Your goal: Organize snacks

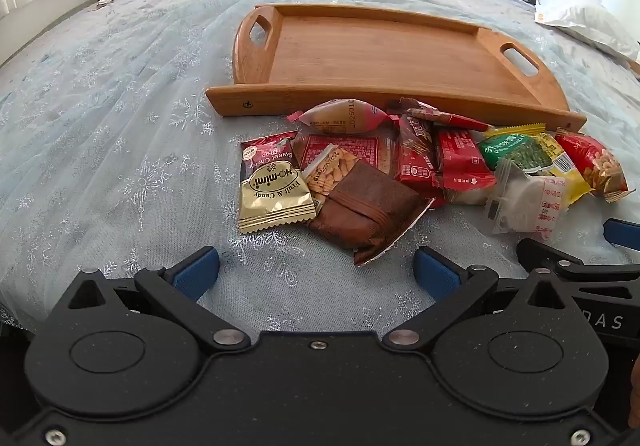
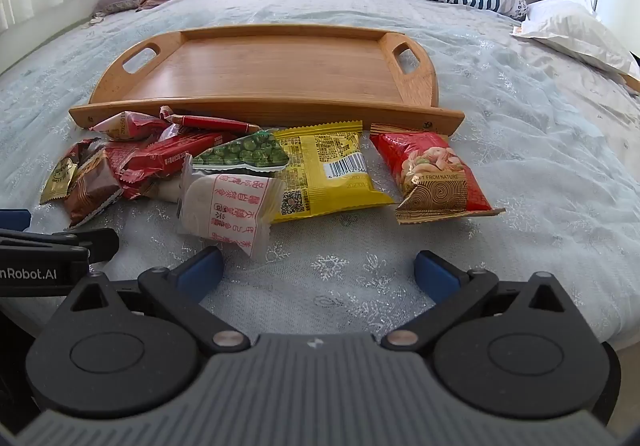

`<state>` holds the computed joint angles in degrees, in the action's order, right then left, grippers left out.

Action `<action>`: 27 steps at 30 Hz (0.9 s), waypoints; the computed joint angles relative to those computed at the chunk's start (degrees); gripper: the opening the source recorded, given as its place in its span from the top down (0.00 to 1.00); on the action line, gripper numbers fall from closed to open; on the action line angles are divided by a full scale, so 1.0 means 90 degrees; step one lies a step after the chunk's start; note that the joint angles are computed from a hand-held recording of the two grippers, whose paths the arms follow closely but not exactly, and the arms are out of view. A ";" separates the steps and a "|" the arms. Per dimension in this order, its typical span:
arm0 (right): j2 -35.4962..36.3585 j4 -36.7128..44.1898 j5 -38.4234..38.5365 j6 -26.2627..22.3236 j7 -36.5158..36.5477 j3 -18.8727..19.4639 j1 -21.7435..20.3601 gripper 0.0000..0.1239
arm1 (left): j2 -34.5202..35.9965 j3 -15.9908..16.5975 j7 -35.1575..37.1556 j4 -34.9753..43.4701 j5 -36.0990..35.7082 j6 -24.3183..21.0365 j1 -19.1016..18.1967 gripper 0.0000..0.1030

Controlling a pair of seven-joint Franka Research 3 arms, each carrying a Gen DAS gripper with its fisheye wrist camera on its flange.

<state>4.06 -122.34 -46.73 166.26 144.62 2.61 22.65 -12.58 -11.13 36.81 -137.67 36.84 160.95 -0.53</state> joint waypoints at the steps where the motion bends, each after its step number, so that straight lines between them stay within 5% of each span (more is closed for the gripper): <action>1: -0.0001 -0.0004 -0.0005 0.0018 0.0016 -0.0003 0.0000 0.17 | -0.0005 0.0004 0.0004 -0.0005 -0.0009 0.0001 -0.0005 0.00; 27: -0.0005 -0.0002 -0.0104 -0.0008 0.0085 0.0001 0.0001 0.17 | -0.0006 0.0021 0.0110 -0.0023 -0.0139 -0.0023 -0.0022 0.00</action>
<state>4.01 -122.35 -47.67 166.19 145.38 2.62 22.66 -12.64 -10.93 37.80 -137.88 35.58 160.74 -0.73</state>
